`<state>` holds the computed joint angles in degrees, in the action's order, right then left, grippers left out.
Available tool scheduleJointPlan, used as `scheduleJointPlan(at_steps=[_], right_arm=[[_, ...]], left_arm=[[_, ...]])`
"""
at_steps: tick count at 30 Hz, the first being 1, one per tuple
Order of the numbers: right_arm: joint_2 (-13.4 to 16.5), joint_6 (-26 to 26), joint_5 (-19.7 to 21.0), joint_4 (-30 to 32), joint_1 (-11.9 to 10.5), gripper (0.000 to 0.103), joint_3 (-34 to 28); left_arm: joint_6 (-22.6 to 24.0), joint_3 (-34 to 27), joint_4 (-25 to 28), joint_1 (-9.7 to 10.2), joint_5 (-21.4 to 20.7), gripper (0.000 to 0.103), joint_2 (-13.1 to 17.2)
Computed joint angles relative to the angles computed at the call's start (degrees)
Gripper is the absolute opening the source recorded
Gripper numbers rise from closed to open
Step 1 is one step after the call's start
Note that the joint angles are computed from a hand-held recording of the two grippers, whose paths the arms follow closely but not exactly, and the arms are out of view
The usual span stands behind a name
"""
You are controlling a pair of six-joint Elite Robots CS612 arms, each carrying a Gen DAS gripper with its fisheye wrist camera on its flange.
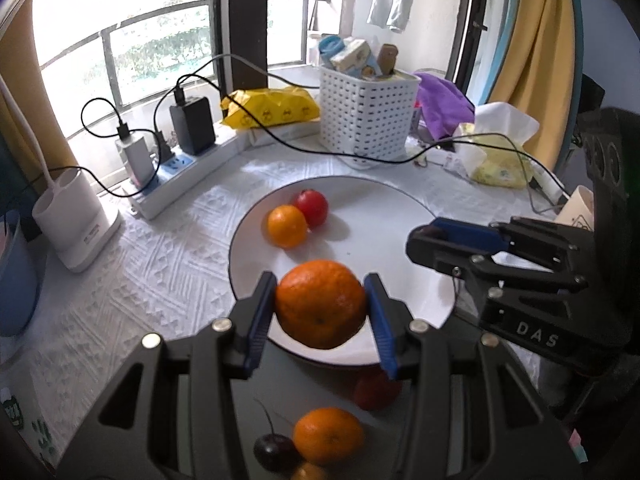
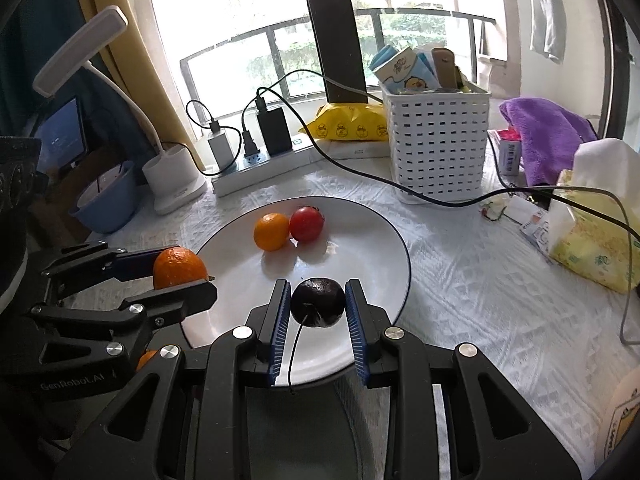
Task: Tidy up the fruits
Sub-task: 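Carry the plum into the white bowl with the right tool while the left tool places the orange there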
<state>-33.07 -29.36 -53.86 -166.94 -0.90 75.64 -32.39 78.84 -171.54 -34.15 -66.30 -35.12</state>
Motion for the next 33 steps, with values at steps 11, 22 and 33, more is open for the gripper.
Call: scheduleJointPlan(at_steps=[11,22,33], right_arm=[[2.6,-0.1,-2.8,2.6,1.5,0.030,-5.5],[5.2,0.7,-5.3,6.1,2.5,0.030,-10.6],[5.7,0.3,-6.6,7.2,2.7,0.030,-11.5]], left_arm=[[-0.5,-2.7,2.8,1.70,-1.5,0.046,1.3],[-1.3,-5.5,5.5,2.88,-4.0,0.046,2.9],[-1.6,-7.0,8.0,3.09,-5.1,0.047,3.6]])
